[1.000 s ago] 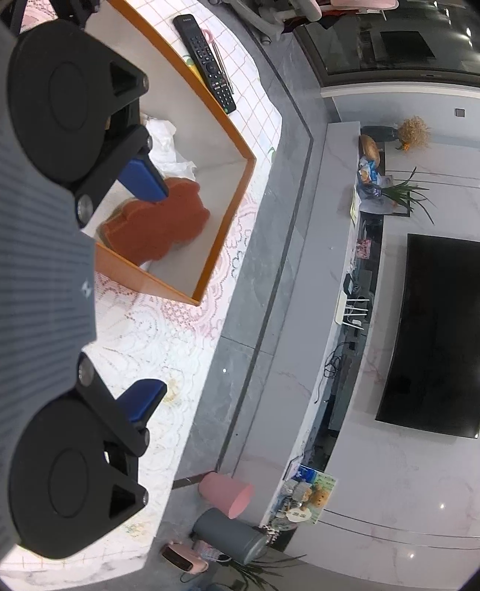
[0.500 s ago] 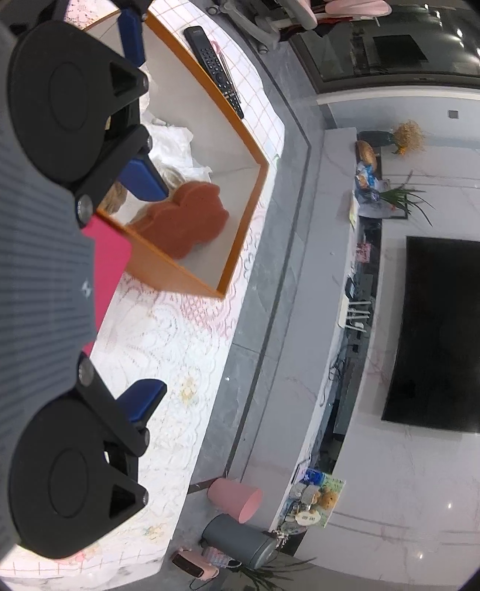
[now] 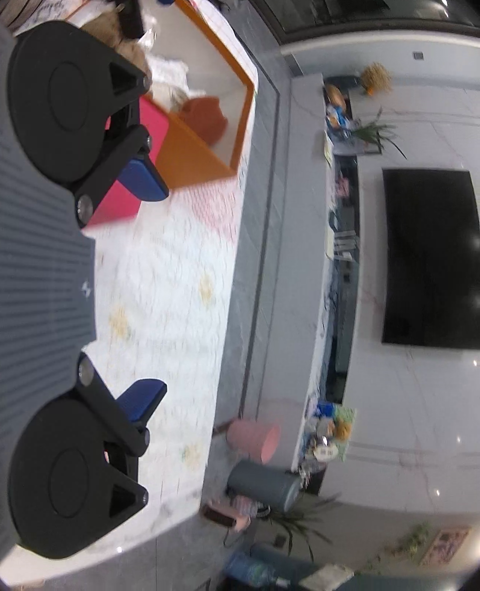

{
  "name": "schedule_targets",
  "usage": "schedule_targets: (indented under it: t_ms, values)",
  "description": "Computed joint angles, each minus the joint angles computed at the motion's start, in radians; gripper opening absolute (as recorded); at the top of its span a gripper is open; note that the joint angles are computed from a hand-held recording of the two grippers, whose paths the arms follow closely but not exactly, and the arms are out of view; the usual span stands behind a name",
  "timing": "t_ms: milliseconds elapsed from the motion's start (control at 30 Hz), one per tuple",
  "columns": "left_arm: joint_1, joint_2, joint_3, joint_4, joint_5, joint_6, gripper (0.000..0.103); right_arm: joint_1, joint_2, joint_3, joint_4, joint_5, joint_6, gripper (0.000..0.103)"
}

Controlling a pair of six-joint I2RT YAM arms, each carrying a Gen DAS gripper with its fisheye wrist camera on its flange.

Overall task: Organize soft objects
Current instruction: 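Open the left gripper to release the brown towel into the box, then move the right gripper to the yellow cloth and grasp it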

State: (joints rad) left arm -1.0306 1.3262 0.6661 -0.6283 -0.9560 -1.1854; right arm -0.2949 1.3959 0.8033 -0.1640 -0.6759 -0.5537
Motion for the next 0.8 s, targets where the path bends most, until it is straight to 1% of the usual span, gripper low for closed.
schedule_targets:
  t_ms: [100, 167, 233, 300, 367, 400, 500, 533, 633, 700, 767, 800]
  values:
    - [-0.043, 0.047, 0.054, -0.002, -0.028, 0.012, 0.094, -0.109, 0.041, 0.030, 0.007, -0.051, -0.039, 0.100]
    - [-0.077, 0.088, 0.093, 0.020, -0.063, 0.029, 0.094, -0.184, 0.081, 0.044, 0.040, -0.090, -0.035, 0.100]
    - [-0.101, 0.126, 0.129, 0.079, -0.068, 0.076, 0.094, -0.250, 0.141, 0.076, 0.056, -0.110, -0.043, 0.100]
    - [-0.118, 0.171, 0.164, 0.149, -0.052, 0.131, 0.094, -0.303, 0.202, 0.102, 0.093, -0.117, -0.021, 0.100]
    - [-0.130, 0.216, 0.175, 0.269, -0.028, 0.230, 0.094, -0.356, 0.279, 0.147, 0.101, -0.145, 0.002, 0.100]
    - [-0.135, 0.244, 0.187, 0.312, -0.018, 0.265, 0.094, -0.380, 0.320, 0.172, 0.102, -0.169, 0.011, 0.100]
    - [-0.140, 0.354, 0.238, 0.401, 0.015, 0.349, 0.094, -0.452, 0.436, 0.226, 0.124, -0.240, 0.043, 0.100]
    - [-0.142, 0.393, 0.257, 0.421, 0.022, 0.369, 0.094, -0.464, 0.466, 0.250, 0.119, -0.237, 0.053, 0.100]
    - [-0.140, 0.484, 0.283, 0.505, 0.057, 0.451, 0.094, -0.476, 0.514, 0.328, 0.036, -0.186, 0.069, 0.100]
    - [-0.140, 0.548, 0.312, 0.540, 0.060, 0.464, 0.094, -0.484, 0.554, 0.404, -0.066, -0.183, 0.054, 0.100]
    - [-0.140, 0.601, 0.335, 0.577, 0.046, 0.454, 0.094, -0.489, 0.594, 0.448, -0.119, -0.194, 0.034, 0.100]
    - [-0.139, 0.616, 0.326, 0.630, 0.053, 0.472, 0.094, -0.486, 0.611, 0.461, -0.137, -0.180, 0.022, 0.100]
